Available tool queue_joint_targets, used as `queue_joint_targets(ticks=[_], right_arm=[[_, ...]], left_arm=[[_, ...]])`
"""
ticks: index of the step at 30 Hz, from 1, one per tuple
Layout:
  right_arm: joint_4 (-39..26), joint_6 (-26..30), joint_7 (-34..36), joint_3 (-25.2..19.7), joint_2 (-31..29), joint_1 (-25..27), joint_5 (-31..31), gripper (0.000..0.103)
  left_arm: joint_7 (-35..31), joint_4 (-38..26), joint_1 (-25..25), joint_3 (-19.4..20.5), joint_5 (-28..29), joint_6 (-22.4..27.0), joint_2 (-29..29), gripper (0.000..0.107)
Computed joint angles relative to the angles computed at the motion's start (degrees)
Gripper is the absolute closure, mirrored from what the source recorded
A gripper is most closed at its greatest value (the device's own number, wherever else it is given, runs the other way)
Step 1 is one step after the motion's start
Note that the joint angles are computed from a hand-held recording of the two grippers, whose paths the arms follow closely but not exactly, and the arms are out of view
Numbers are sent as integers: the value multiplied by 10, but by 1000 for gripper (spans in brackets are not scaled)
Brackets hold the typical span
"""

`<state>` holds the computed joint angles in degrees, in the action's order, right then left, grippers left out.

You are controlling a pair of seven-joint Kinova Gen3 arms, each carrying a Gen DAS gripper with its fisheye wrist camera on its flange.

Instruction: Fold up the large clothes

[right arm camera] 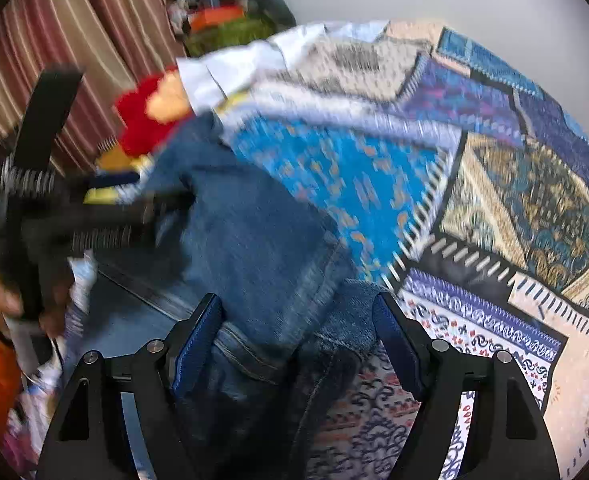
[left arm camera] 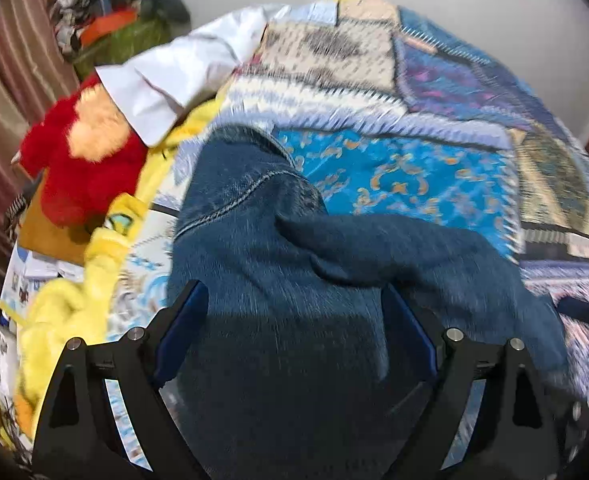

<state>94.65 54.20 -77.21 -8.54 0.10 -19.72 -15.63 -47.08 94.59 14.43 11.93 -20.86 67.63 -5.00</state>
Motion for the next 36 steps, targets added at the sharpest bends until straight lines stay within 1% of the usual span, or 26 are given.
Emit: queue_joint_targets(ticks=[1,3,4,6,7,10,12,14,15,18,21,23,24,26,30,33,36], right_arm=[[9,-6,15,5,-3,5,-14,27],[14,11,46,22,-4,23,-59,25],[15,22,55,27,-4,31,-75,25],[17,36,64,32,-12,42,-90,25],[17,42,62,32,-18,44,-89,25],[14,54,33,26,-48,43,-59,25],[13,57,14,23,-82,42,-38,25],[9,64,15,34,-109,39,-50,25],[7,68,15,41,-130,39,-61,25],[-1,70,11,58,-182,32,-86,25],[-16,63,-2,67,-246,23,-104,25],[-27,52,-16,67,-278,11,-106,25],[-31,45,-23,66,-299,5,-107,25],[-37,32,-37,61,-330,-5,-103,25],[-39,5,-74,43,-390,-14,-88,25],[-32,-8,-108,16,-432,-5,-69,25],[-27,-8,-134,-4,-460,1,-49,25]], left_arm=[[10,1,-2,14,-17,2,7,17],[24,4,20,24,-46,11,9,16],[20,8,28,27,-48,12,2,16],[-1,17,36,27,-30,11,-17,16],[-7,21,40,30,-21,17,-29,16],[-11,26,46,50,-7,43,-61,17],[-8,24,44,65,6,60,-87,17],[0,13,39,88,10,84,-122,17],[7,3,33,103,8,94,-139,17],[17,-33,10,130,8,116,-188,17],[20,-94,-21,161,0,137,-239,17],[11,-131,-48,181,-8,146,-261,17],[7,-155,-68,200,-18,152,-277,17],[-3,-182,-98,217,-25,149,-305,17],[-15,-235,-157,245,-15,156,-355,17],[-34,-257,-199,262,-7,163,-388,17],[-57,-268,-224,268,6,171,-416,17]])
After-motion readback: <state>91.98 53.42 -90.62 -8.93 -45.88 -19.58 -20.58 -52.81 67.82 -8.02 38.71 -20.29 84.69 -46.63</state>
